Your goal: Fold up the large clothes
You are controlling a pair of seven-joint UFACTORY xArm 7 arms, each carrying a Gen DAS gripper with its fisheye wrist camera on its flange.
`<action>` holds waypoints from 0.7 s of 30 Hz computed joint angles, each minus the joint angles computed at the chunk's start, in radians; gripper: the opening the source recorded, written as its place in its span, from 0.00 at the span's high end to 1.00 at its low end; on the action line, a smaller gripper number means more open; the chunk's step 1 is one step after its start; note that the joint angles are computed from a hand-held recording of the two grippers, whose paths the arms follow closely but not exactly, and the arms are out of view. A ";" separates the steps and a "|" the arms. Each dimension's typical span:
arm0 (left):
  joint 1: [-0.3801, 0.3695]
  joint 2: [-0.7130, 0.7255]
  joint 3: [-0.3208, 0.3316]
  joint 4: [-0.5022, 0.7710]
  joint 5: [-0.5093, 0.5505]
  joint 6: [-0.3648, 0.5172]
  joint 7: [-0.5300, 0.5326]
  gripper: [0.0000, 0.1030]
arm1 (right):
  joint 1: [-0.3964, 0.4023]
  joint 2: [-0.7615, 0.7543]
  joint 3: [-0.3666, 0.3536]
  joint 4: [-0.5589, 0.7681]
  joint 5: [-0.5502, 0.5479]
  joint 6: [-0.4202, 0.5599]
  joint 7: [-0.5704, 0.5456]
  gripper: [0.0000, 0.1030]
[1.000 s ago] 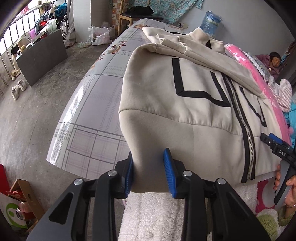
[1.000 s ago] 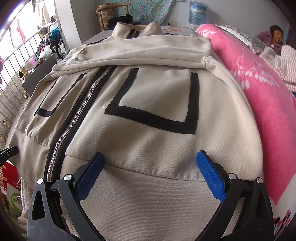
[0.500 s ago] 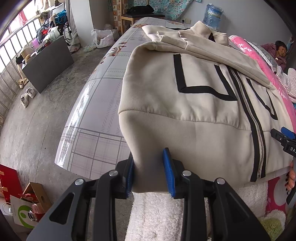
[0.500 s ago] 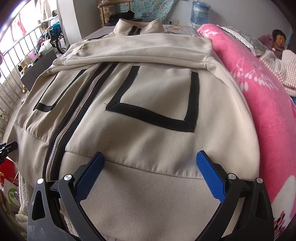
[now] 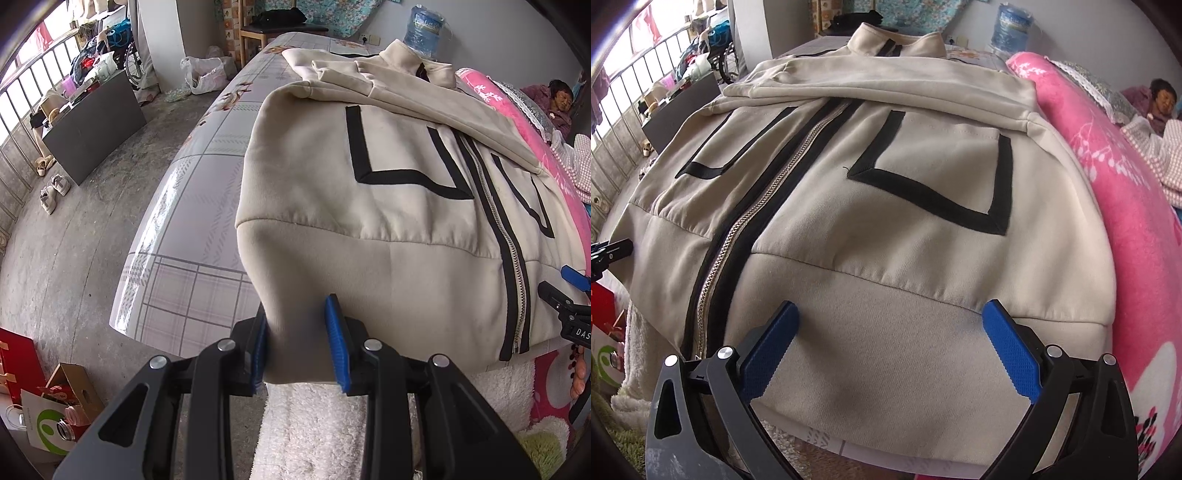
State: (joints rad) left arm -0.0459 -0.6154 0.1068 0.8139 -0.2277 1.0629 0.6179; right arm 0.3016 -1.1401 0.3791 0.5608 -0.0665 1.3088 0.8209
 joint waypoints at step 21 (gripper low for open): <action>0.002 0.000 0.007 -0.005 -0.015 -0.002 0.016 0.72 | 0.003 -0.015 0.028 -0.006 0.014 0.009 0.075 0.08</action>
